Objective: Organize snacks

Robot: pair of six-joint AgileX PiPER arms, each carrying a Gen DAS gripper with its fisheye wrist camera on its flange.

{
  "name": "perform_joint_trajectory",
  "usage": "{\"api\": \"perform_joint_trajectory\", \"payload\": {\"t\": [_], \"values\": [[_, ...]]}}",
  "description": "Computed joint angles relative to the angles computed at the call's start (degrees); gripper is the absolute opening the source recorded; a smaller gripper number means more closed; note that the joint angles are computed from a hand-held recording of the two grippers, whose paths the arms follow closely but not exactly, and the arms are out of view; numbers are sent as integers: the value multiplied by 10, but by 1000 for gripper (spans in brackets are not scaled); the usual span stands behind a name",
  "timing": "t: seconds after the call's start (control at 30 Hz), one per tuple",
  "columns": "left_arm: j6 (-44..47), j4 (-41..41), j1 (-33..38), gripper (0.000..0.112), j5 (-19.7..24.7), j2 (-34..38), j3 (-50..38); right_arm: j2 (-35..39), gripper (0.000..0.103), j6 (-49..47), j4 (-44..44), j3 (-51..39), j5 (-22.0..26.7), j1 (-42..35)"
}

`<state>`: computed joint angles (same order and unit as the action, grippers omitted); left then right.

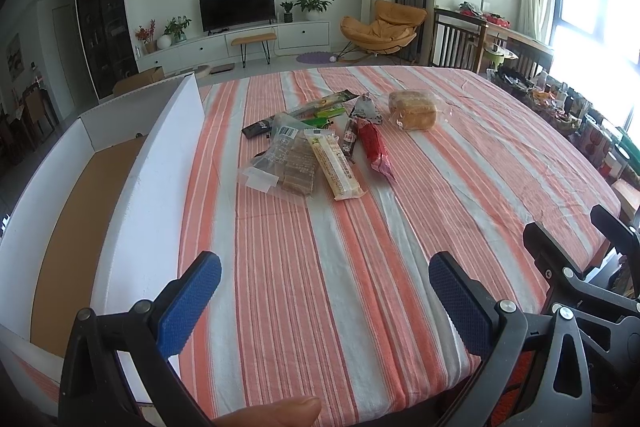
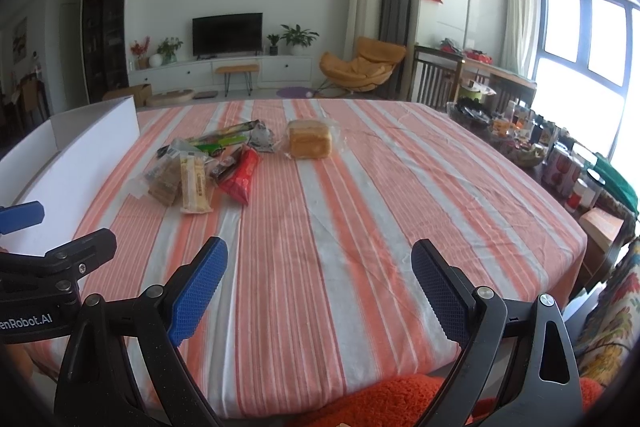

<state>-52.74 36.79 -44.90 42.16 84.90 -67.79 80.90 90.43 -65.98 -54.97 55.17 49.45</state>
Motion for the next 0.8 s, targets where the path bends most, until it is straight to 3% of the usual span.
{"api": "perform_joint_trajectory", "payload": {"t": [0.8], "values": [[8,-12,7,103,-2,1,0,1,95,3,-2,1,-1,0]]}}
